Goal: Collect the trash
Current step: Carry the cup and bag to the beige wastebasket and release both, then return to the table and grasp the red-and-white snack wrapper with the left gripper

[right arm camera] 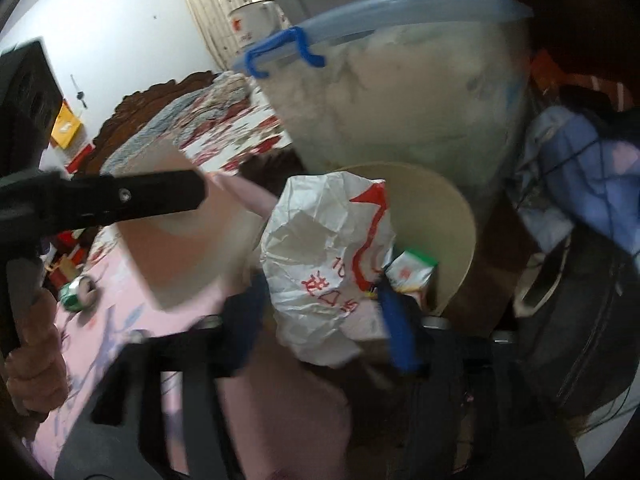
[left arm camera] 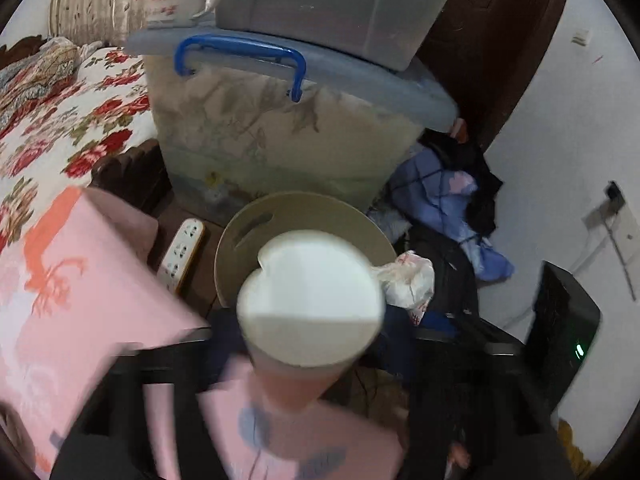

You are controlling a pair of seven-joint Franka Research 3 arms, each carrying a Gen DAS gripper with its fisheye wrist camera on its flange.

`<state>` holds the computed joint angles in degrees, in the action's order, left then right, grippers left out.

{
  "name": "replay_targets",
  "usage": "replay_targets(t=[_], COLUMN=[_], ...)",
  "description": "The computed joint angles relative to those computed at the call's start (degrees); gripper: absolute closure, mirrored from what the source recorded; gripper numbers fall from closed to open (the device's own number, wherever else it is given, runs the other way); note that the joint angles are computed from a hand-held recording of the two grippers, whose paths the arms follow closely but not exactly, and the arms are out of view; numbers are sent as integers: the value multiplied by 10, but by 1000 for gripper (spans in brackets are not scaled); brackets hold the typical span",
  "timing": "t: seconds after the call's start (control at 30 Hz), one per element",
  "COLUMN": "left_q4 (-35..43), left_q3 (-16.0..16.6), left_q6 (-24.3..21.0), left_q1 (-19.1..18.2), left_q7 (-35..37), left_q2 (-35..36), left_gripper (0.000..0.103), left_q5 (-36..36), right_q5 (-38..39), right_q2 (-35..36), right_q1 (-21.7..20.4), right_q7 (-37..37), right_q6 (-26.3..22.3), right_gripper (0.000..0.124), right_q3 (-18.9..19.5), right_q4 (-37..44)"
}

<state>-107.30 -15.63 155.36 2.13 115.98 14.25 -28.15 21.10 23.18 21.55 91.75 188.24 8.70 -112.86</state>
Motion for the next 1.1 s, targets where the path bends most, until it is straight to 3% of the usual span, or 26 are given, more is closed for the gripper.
replay_targets(t=[0.07,0.17,0.23,0.3,0.4,0.47,0.57,0.73,0.9,1.1], left_q4=[9,-5,-55,-112,-210,-274,-362,-482,-550,-596], left_q3=[23,3,-16,-20,2,26,47,40,85,127], left_q6=[32,34,53,70,79,85,105,137,126,126], left_q1=[-26,-1,25,36,29,17,16,71,96,133], left_q7=[-66,-66,-15,57,155,188,163,58,28,-4], left_q2=[18,6,-37,-90,-180,-235,-308,-417,-496,-548], left_gripper=[22,26,26,26,26,26,26,26,25,25], left_q5=[59,48,-11,-87,-186,-218,-194,-96,-54,-1], right_q5=[12,8,0,-43,-125,-165,-227,-282,-326,-314], right_q2=[9,1,-12,-22,-35,-41,-36,-17,3,16], right_q1=[27,3,-31,-96,-178,-196,-220,-194,-149,-107], right_q7=[6,14,25,64,143,180,239,294,321,286], right_q6=[8,35,72,100,125,136,140,141,106,54], right_gripper=[42,42,43,43,44,46,48,50,52,55], right_q3=[-34,-7,31,100,189,216,258,277,278,285], right_q4=[9,-9,-38,-69,-115,-133,-146,-137,-106,-79])
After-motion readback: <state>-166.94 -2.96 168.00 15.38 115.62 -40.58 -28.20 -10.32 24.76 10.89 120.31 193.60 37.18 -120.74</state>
